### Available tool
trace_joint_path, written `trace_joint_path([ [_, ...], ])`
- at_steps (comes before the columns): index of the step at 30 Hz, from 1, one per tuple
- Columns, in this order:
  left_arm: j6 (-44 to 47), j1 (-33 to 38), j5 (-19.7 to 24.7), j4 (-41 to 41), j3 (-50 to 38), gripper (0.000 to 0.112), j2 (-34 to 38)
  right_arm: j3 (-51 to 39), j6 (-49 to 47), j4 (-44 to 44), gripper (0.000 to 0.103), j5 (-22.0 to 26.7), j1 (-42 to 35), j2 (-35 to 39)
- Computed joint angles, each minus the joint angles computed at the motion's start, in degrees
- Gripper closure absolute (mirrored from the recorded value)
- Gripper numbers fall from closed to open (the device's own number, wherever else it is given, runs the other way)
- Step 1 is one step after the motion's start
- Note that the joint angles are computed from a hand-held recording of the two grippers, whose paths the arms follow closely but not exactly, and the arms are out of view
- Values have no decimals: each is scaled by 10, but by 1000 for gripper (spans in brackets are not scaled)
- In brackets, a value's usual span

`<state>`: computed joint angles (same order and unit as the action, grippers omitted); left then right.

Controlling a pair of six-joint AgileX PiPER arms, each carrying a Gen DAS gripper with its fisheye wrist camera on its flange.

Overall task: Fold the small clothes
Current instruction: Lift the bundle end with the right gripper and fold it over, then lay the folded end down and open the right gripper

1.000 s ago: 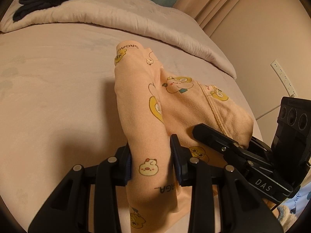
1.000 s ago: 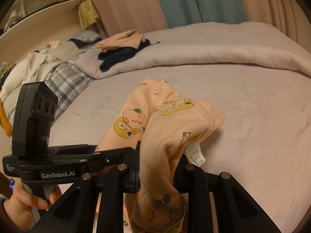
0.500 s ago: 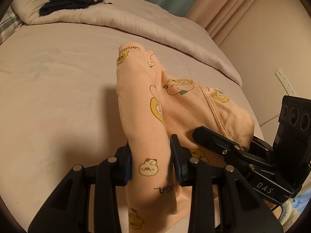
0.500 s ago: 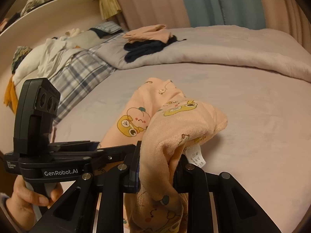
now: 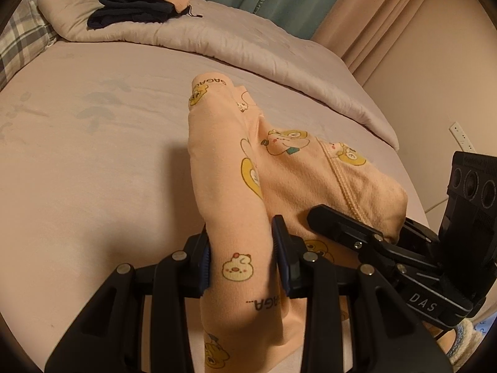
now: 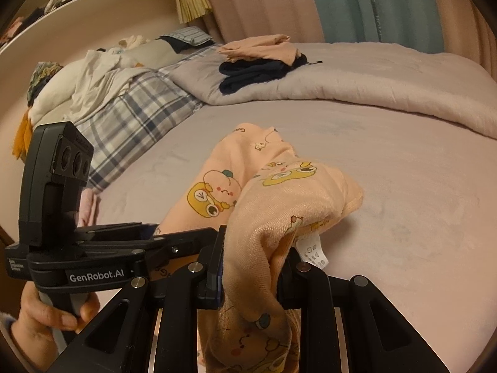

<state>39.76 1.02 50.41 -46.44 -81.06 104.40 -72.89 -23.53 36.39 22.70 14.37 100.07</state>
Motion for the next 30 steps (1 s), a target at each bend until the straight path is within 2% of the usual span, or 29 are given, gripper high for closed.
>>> trace_joint_path([
  [20,-38,-3,-9,38,-92,79,86,-71,91,-100,77,5,22,64],
  [24,-52,-4,3,50,-118,79,112,-89,100,-102,77,22,18,82],
  [30,-84,-3,28,67,-156,79,155,-119,104,-70,77,71,-1,116],
])
